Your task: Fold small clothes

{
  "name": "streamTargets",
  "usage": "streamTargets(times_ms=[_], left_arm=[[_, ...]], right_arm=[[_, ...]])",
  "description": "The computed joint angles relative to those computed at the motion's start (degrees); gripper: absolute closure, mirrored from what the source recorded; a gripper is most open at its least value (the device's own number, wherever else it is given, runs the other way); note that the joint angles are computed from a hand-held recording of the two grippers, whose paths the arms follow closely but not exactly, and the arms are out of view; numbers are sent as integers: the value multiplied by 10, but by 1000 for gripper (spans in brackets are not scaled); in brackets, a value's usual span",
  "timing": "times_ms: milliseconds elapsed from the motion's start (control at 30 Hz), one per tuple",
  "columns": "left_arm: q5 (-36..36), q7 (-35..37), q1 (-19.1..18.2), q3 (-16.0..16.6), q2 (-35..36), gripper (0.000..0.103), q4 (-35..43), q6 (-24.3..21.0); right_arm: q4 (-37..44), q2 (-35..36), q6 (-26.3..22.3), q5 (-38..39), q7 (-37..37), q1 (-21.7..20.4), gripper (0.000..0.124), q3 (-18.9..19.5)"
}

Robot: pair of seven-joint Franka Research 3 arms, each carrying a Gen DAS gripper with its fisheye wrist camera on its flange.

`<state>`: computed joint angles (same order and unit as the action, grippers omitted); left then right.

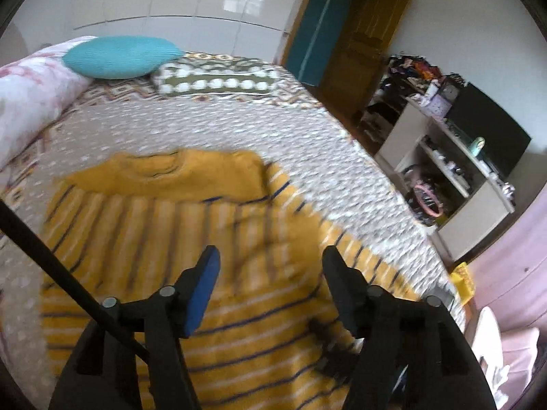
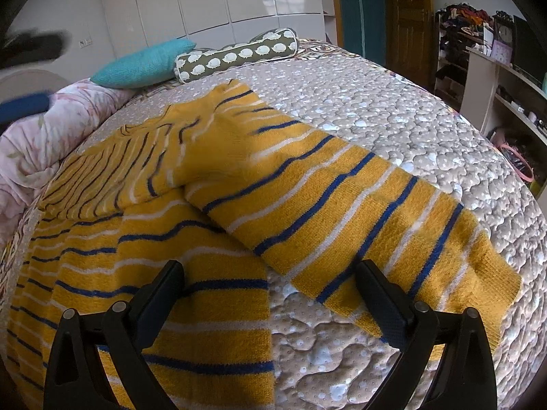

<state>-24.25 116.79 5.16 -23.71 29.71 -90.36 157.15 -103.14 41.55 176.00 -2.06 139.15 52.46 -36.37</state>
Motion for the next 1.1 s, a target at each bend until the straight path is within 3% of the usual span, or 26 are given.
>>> streamTargets(times_ms=[133,233,333,467,567,600,633,667,700,833,1000,1100], left_arm=[[-41,39,56,2,-73,28,-138,84],[-59,33,77,32,-106,27,-216,118],[-102,49,139,11,-106,27,-245,96],[-253,171,216,-31,-95,27,-250,4],[-329,245,219,-45,-92,27,-259,-3],[-346,257,213,-45,-94,37,-262,4],[-349,255,199,-39,-96,74,-267,20],[-331,234,180,-25,-99,100,-269,27],[-312,207,164,-7,-102,103,-272,26],[-377,232,157,16,-146,103,-307,58],[-423,235,156,59,-172,103,-313,0],[-474,289,151,74,-195,99,-331,-20]], right_arm=[[1,0,-2,0,-1,0,22,0],[5,2,-8,-3,2,1,22,-2],[11,5,-16,-10,7,1,22,-2],[21,8,-29,-25,16,-4,22,1],[28,8,-39,-41,24,-10,22,5],[29,8,-41,-46,28,-12,22,7],[31,8,-44,-52,31,-15,22,10],[33,8,-45,-57,34,-18,22,12],[33,7,-45,-62,37,-21,22,15],[34,4,-44,-79,49,-28,22,21],[21,-28,-58,-75,17,-62,25,63],[-88,-98,33,-104,55,-31,26,42]])
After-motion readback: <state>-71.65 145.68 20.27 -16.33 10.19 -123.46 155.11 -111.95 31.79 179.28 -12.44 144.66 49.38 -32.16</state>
